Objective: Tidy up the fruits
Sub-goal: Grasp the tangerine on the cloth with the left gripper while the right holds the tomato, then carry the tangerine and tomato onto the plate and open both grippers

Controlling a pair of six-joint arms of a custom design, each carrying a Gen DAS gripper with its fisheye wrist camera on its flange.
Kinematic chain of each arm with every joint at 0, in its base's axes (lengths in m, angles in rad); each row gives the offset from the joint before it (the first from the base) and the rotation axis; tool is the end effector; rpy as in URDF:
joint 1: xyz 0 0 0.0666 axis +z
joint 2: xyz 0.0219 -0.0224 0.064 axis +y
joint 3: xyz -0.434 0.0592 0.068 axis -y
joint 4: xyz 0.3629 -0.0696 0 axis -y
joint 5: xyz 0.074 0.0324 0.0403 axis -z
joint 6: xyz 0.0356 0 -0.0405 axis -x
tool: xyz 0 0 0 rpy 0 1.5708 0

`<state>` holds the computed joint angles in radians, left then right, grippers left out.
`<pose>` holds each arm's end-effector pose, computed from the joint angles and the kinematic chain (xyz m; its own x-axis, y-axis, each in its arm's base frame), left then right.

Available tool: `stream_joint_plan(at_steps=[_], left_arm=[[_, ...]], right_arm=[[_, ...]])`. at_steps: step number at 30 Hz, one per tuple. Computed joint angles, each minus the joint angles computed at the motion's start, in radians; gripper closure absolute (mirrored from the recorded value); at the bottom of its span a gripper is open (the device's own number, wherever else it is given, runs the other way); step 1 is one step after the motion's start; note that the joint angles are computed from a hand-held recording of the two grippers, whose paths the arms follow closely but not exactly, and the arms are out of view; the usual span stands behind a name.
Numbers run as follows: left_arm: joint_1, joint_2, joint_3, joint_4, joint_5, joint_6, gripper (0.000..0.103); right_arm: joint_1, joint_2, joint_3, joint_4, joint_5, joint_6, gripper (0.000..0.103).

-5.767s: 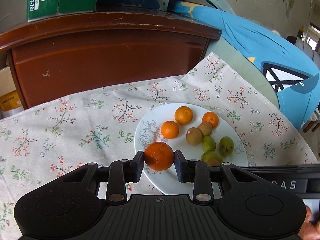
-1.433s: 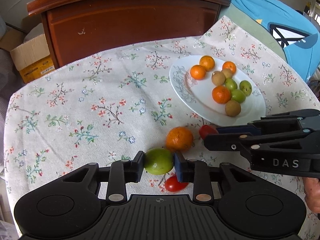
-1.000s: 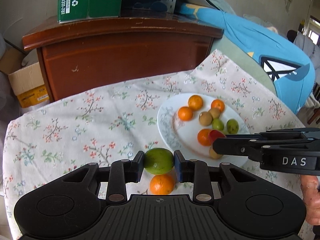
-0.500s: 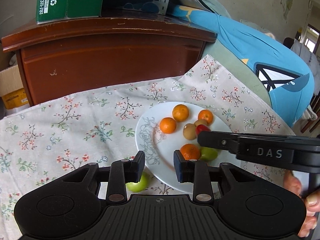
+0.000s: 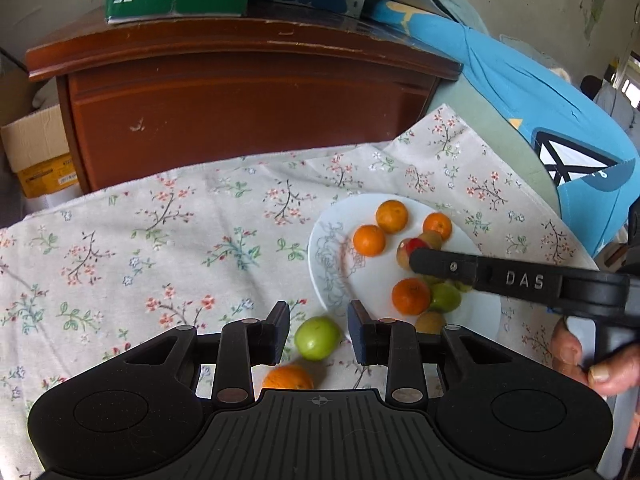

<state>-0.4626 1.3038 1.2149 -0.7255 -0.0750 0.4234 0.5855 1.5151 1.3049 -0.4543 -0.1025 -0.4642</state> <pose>0.3674 -0.1807 0.4552 -0.7573 -0.0802 -0.6481 0.0964 0.9679 -0.2323 0.4204 0.2826 0.4244 -0.7357 0.0465 -0.6757 -0.3215 0.8541 0.4089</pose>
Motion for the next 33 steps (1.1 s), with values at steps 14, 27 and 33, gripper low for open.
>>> stream_joint_plan(at_steps=[14, 27, 33], left_arm=[[-0.037, 0.012, -0.022, -0.094, -0.053, -0.101, 0.057], [-0.027, 0.007, 0.006, -0.089, -0.026, -0.095, 0.074], [-0.015, 0.018, 0.004, 0.016, 0.012, -0.019, 0.074]], right_arm=[[-0.002, 0.010, 0.007, -0.016, -0.006, -0.001, 0.083], [-0.004, 0.023, 0.015, -0.015, -0.023, -0.009, 0.083], [-0.005, 0.030, 0.017, -0.009, -0.025, -0.026, 0.083]])
